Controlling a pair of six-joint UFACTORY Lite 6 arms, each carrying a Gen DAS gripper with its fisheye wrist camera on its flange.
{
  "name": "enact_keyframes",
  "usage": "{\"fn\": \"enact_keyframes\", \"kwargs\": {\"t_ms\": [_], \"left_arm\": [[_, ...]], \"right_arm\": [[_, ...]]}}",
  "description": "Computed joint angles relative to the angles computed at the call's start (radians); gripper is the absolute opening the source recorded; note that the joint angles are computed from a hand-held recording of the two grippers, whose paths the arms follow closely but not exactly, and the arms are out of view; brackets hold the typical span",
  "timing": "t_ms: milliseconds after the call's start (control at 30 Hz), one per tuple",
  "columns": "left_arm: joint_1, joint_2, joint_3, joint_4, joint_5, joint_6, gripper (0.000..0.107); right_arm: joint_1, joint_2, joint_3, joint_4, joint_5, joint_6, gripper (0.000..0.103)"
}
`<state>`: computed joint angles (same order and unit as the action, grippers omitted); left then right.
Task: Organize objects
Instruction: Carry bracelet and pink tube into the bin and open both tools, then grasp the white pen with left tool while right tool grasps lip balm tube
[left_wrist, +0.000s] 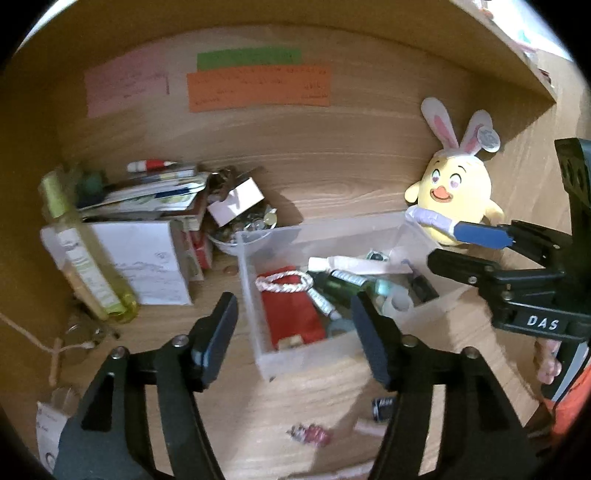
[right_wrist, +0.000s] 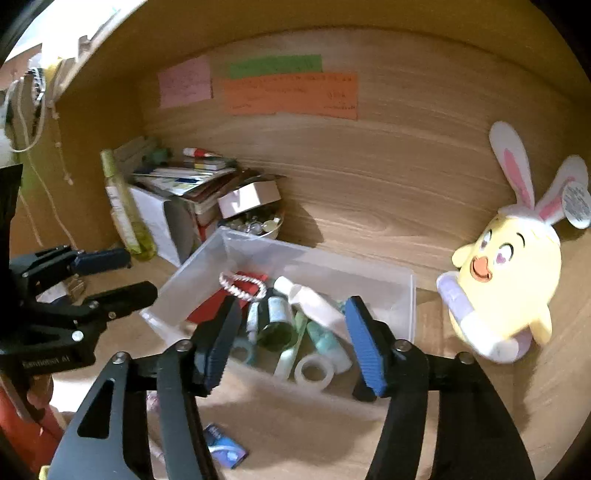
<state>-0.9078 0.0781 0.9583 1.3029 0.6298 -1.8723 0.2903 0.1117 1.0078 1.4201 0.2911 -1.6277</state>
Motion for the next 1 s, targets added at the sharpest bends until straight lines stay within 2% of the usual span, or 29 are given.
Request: {"fn": "enact_keyframes", "kwargs": {"t_ms": [133, 367, 467, 533, 567, 700, 867, 1000], "left_arm": [[-0.058, -0.051, -0.076, -0.022, 0.046, -0.031, 0.07], [-0.152, -0.078, -0.205, -0.064, 0.065, -0.109, 0.07], [-0.174, -0.076, -0.265, -0.067, 0.028, -0.163, 0.07], [-0.168, -0.071, -0.308, -0.039, -0.037, -0.217, 0.07], [-0.158, -0.058, -0.33, -0.012, -0.085, -0.253, 0.07], [-0.159, -0.005, -0.36, 0.073, -0.169, -0.359, 0.07], [-0.214, 0.006, -0.378, 0.161, -0.177, -0.443, 0.07], [-0.222, 0.068, -0.318, 0.163, -0.181, -0.378, 0.07]], "right_arm": [[-0.033, -0.075, -0.099, 0.039, 0.051, -0.051, 0.059], [-0.076, -0.149, -0.253, 0.073, 0.116, -0.119, 0.059], [-0.085, -0.152, -0.317, 0.091, 0.143, -0.154, 0.059], [-0.079, -0.147, -0.363, 0.116, 0.148, -0.193, 0.059], [-0.073, -0.142, -0.381, 0.132, 0.145, -0.215, 0.059], [-0.021, -0.107, -0.462, 0.273, 0.104, -0.368, 0.059], [0.001, -0.059, -0.497, 0.318, 0.113, -0.424, 0.058], [0.025, -0.036, -0.491, 0.308, 0.111, -0.425, 0.05]]}}
